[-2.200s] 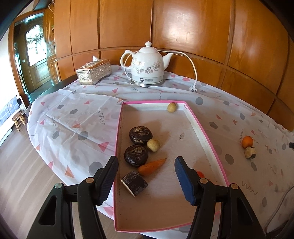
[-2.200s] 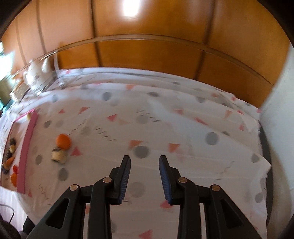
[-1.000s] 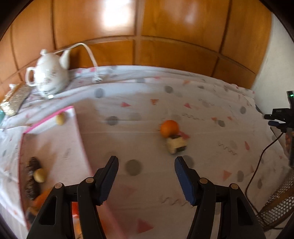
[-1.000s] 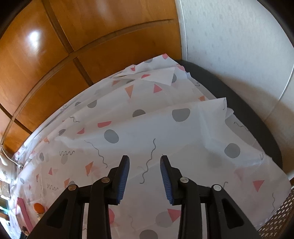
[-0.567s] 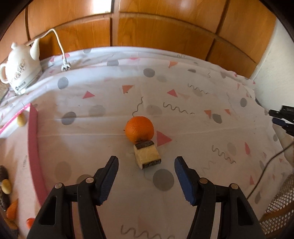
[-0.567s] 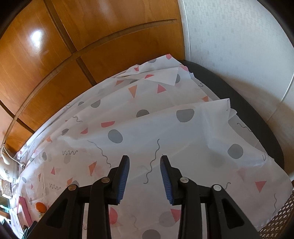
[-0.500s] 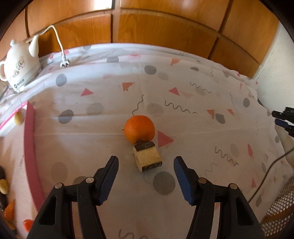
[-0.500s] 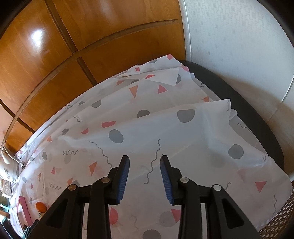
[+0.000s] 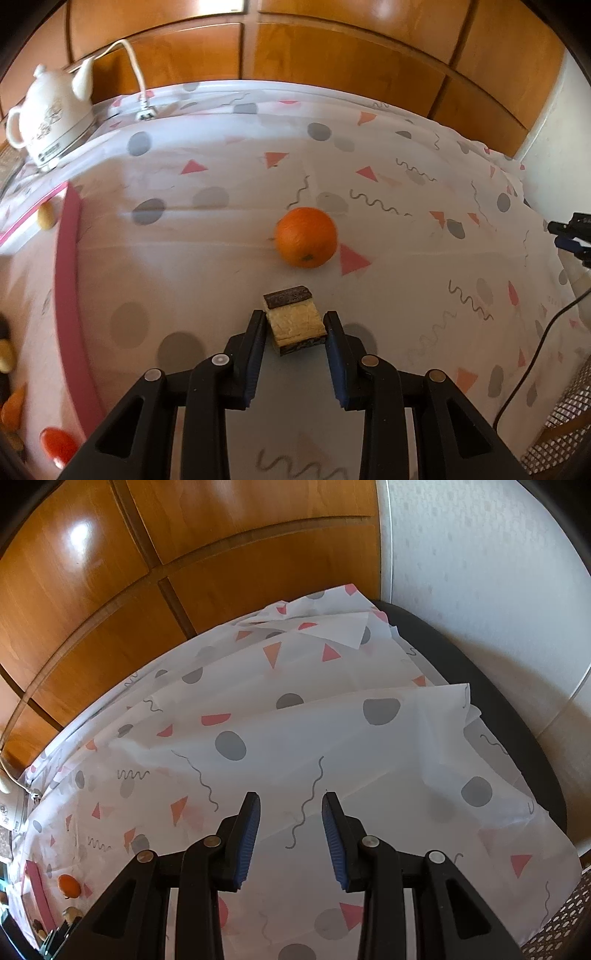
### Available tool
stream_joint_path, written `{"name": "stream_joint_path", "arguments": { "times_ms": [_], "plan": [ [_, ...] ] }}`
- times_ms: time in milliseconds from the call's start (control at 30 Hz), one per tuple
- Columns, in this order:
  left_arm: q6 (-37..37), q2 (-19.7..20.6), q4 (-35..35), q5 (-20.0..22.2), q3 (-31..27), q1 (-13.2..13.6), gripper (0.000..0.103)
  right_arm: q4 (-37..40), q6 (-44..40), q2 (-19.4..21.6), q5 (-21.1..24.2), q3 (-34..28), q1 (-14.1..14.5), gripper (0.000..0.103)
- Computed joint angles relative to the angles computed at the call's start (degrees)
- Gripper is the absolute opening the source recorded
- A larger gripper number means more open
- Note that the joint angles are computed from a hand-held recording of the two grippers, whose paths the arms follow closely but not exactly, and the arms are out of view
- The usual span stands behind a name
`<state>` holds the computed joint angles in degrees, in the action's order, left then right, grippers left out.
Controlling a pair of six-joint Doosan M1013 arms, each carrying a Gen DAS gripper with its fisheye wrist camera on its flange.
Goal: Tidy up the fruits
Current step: 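Lift the cake block with the left tool and carry it over the tray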
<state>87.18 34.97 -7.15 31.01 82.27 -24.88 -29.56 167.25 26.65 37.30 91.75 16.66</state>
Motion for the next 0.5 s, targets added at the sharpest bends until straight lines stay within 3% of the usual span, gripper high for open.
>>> {"name": "stream_joint_path", "arguments": {
  "times_ms": [500],
  "plan": [
    [-0.92, -5.02, -0.54, -6.11, 6.11, 0.95, 0.032, 3.21, -1.12, 0.16, 1.49, -0.14, -0.35, 0.035]
  ]
}}
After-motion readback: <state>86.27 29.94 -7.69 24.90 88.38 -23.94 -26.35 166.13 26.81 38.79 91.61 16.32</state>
